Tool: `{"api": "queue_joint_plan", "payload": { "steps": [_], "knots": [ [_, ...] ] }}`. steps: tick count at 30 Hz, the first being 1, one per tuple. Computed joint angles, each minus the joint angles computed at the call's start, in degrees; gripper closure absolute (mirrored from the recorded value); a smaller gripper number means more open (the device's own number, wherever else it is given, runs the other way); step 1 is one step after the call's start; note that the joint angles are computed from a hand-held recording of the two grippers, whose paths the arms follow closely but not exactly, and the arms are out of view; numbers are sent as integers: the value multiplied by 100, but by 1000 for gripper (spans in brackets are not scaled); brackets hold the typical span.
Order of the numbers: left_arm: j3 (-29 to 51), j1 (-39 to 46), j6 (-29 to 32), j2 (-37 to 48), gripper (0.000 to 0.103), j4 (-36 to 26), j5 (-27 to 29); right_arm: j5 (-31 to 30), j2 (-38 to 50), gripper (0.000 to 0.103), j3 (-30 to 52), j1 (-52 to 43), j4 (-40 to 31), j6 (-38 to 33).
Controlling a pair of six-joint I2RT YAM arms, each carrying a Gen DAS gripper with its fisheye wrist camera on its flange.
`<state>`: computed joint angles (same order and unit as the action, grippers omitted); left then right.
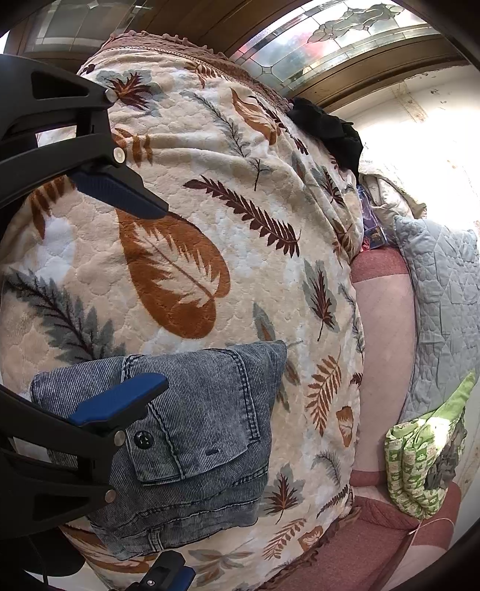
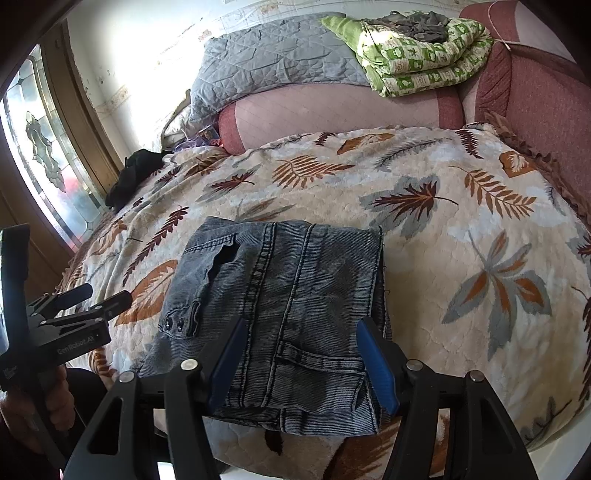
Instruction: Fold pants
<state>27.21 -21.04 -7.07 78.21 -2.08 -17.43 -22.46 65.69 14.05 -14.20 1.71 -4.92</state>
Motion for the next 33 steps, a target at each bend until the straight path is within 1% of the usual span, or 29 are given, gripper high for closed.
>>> {"api": "queue_joint_plan", "payload": {
  "steps": [18, 26, 33],
  "knots": [
    [-27, 110, 57, 261, 17, 202, 121, 99, 80, 37, -15, 132, 71, 68],
    [79, 134, 100, 673, 18, 408, 140, 99, 591, 37, 73, 68, 392, 51],
    [243, 199, 152, 1159, 18, 627, 237, 162, 1213, 37, 272, 116, 762, 84]
  ]
}}
